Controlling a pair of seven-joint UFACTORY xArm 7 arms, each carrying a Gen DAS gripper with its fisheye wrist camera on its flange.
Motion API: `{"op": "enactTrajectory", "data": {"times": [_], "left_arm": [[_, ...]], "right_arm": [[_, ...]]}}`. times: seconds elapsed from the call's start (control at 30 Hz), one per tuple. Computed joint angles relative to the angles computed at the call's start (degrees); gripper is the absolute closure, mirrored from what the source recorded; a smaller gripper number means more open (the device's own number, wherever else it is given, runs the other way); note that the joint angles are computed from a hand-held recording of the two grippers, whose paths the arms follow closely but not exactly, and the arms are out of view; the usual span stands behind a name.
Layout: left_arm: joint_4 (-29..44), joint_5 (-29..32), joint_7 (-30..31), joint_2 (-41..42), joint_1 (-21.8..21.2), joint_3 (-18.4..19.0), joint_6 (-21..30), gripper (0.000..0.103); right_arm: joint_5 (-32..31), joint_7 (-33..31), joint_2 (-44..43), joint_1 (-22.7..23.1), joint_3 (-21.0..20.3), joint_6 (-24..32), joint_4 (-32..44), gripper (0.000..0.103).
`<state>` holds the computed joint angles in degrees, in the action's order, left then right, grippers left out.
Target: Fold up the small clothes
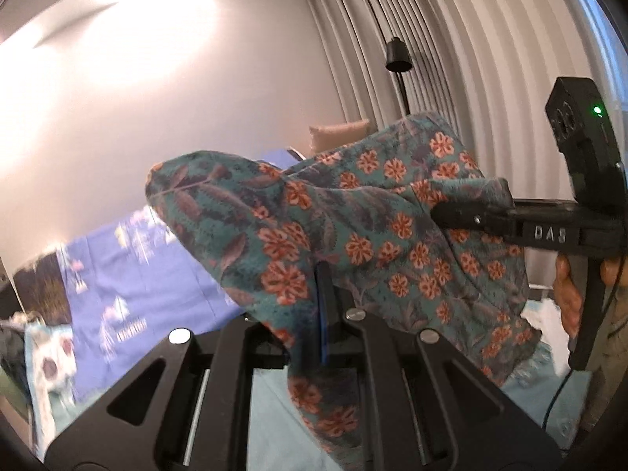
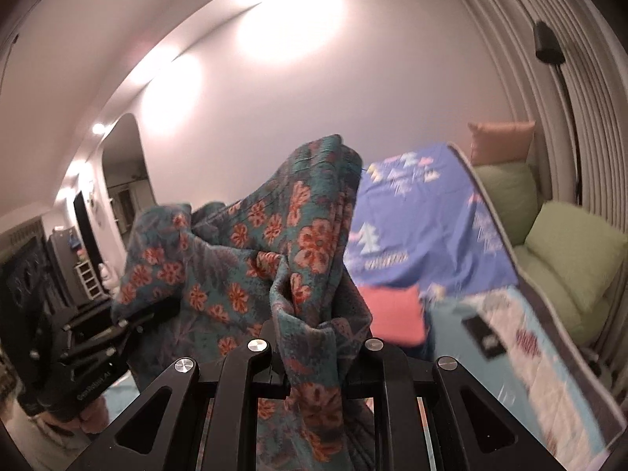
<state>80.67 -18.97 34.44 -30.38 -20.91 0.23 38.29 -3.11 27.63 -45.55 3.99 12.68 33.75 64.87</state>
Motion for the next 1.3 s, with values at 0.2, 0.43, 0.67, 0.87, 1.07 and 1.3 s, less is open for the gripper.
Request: {"op": "enactTrajectory", "data": {"times": [0.2, 0.43, 0.67, 0.87, 1.07, 1.3], "left_arm": [[18.5, 6.2, -3.7, 19.4, 3.6, -4.9, -2.6, 0.091], [36.7, 18.7, -12.2, 43.7, 4.1, -6.6, -6.9, 0.088], [54.4, 38.2, -31.3, 71.2, -3.1, 6.7, 0.5, 0.073], [44.7, 26.6, -35.0, 68.0, 4.5, -1.1, -9.0, 0.055], [27.7, 28.5, -35.1, 54.8, 5.0, -0.9, -11.9, 0.052], [5.5, 21.5, -26.5, 33.5, 8.4, -5.8, -11.6, 0.032]], "right_arm": [[-1.9, -2.3, 15.0, -2.9, -2.9, -4.4, 10.7, 0.088], [-0.8, -6.5, 37.4, -1.7, -7.9, -9.1, 24.0, 0.088], [0.5, -4.3, 65.0, 0.0, -12.9, 0.8, 41.6, 0.079], [6.3, -6.9, 62.1, -3.4, -11.0, -13.1, 28.2, 0.065], [-12.7, 8.5, 53.0, 3.1, -17.8, -11.3, 20.4, 0.052], [-29.7, 19.3, 31.8, 2.4, -9.6, -2.9, 4.3, 0.028]]}}
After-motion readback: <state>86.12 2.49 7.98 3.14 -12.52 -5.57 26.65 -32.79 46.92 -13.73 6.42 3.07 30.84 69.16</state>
